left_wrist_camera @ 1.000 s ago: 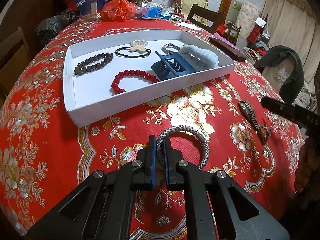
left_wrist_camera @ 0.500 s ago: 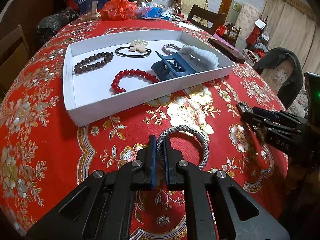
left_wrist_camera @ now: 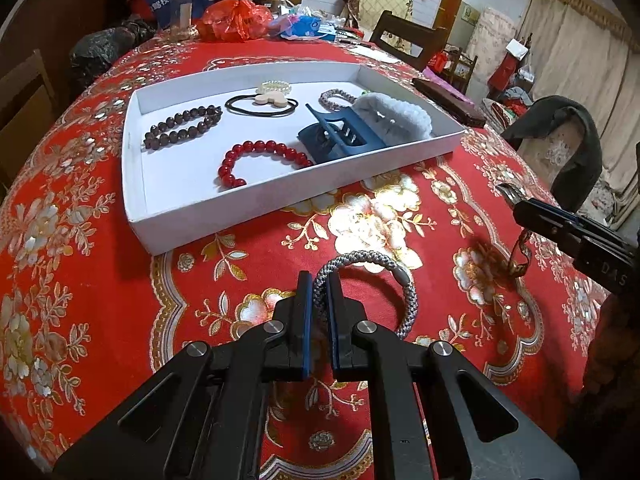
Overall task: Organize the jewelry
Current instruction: 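Lower the braided bracelet into the tray with the left tool while the right tool carries the watch over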
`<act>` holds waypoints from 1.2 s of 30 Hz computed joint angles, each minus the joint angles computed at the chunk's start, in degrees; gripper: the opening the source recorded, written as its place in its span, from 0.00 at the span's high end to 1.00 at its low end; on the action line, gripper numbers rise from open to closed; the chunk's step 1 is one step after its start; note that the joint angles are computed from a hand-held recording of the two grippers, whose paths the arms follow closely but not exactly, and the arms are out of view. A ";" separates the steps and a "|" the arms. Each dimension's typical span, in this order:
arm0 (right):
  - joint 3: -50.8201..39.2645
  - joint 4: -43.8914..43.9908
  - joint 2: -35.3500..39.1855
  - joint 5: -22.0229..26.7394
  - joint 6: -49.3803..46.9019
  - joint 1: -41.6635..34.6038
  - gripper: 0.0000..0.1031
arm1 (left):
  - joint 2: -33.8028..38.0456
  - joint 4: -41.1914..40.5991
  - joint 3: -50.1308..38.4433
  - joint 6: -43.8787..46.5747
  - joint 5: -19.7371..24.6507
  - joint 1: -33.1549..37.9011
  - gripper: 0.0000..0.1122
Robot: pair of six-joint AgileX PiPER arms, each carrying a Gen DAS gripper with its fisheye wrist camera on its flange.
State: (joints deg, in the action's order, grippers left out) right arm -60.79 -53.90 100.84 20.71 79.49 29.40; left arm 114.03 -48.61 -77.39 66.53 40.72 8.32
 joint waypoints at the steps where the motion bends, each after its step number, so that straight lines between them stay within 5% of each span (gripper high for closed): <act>1: 0.33 -0.48 -0.34 -0.20 0.64 0.10 0.70 | -0.19 -0.10 -0.24 -0.48 0.64 0.11 0.95; 17: 3.38 -7.48 -4.84 -1.10 9.45 1.10 0.70 | -6.05 -2.39 -2.44 -1.23 5.49 0.68 0.95; 36: 2.58 -4.26 -4.90 -1.32 6.71 0.31 0.70 | 3.06 4.95 -20.71 -13.65 9.21 2.67 0.95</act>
